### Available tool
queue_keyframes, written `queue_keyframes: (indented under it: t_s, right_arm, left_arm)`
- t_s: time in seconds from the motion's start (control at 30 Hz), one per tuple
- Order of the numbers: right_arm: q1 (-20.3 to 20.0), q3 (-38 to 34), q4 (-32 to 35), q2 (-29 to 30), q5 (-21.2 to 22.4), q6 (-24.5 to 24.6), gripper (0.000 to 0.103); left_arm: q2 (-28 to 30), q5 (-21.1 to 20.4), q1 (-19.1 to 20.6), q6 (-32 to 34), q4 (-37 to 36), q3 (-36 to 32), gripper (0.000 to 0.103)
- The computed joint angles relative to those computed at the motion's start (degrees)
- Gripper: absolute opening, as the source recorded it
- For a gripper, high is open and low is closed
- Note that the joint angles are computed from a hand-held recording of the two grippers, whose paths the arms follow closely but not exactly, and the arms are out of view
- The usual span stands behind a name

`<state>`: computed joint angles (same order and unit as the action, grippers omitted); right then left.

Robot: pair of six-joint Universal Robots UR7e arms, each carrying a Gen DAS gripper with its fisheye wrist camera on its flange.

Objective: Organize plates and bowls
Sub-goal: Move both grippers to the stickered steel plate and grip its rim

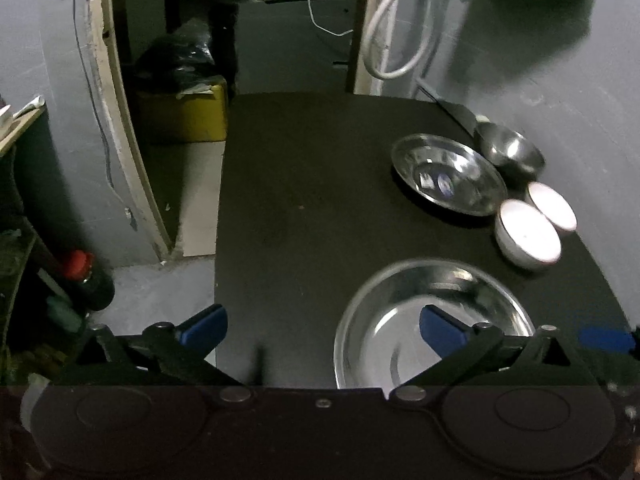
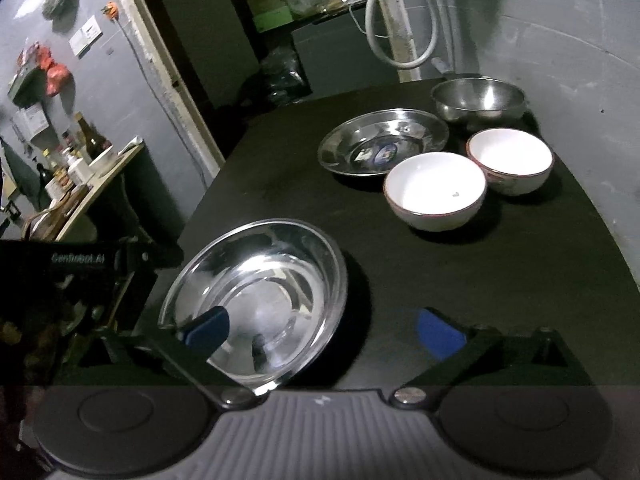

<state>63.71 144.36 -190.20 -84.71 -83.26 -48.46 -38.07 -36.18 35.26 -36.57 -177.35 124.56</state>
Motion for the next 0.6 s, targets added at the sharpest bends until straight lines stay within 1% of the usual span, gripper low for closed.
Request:
queue_keyframes:
  t_s: [0.07, 0.1, 0.2, 0.3, 0.37, 0.43, 0.5, 0.6]
  right_arm:
    - [-0.1, -0.3, -1.2, 0.6, 0.0, 0.0, 0.103]
    - [-0.2, -0.3, -2.3, 1.0, 0.3, -0.1, 0.103]
    - [-0.2, -0.7, -6.1, 2.5, 1.3, -0.9, 0.103]
    - [0.8, -2.6, -9.0, 4.7, 1.2, -2.0, 0.103]
    - [1.8, -4.8, -9.4, 6.2, 0.8, -2.2, 0.103]
    - [3.0, -7.6, -10.0, 8.2, -0.1, -2.0, 0.103]
    - [4.1, -10.5, -10.3, 10.3, -0.8, -2.1, 0.103]
    - [5.6, -14.4, -10.7, 13.4, -1.7, -3.3, 0.103]
  left_arm:
    - [0.0, -1.9, 1.4, 1.9, -2.0, -0.9, 0.102]
    - [0.0, -2.7, 2.1, 2.4, -1.8, -1.7, 0.102]
    - [1.0, -3.1, 3.6, 4.7, -2.7, -4.1, 0.102]
    - [3.2, -3.7, 5.4, 10.1, -6.1, -7.7, 0.102]
    - [4.9, -4.5, 6.7, 14.4, -8.6, -10.8, 0.102]
    - [7.3, -5.7, 8.0, 20.7, -12.6, -14.2, 0.102]
    - [9.5, -6.3, 9.1, 25.3, -15.2, -17.5, 0.102]
    - [12.4, -8.0, 11.1, 29.5, -15.8, -23.1, 0.102]
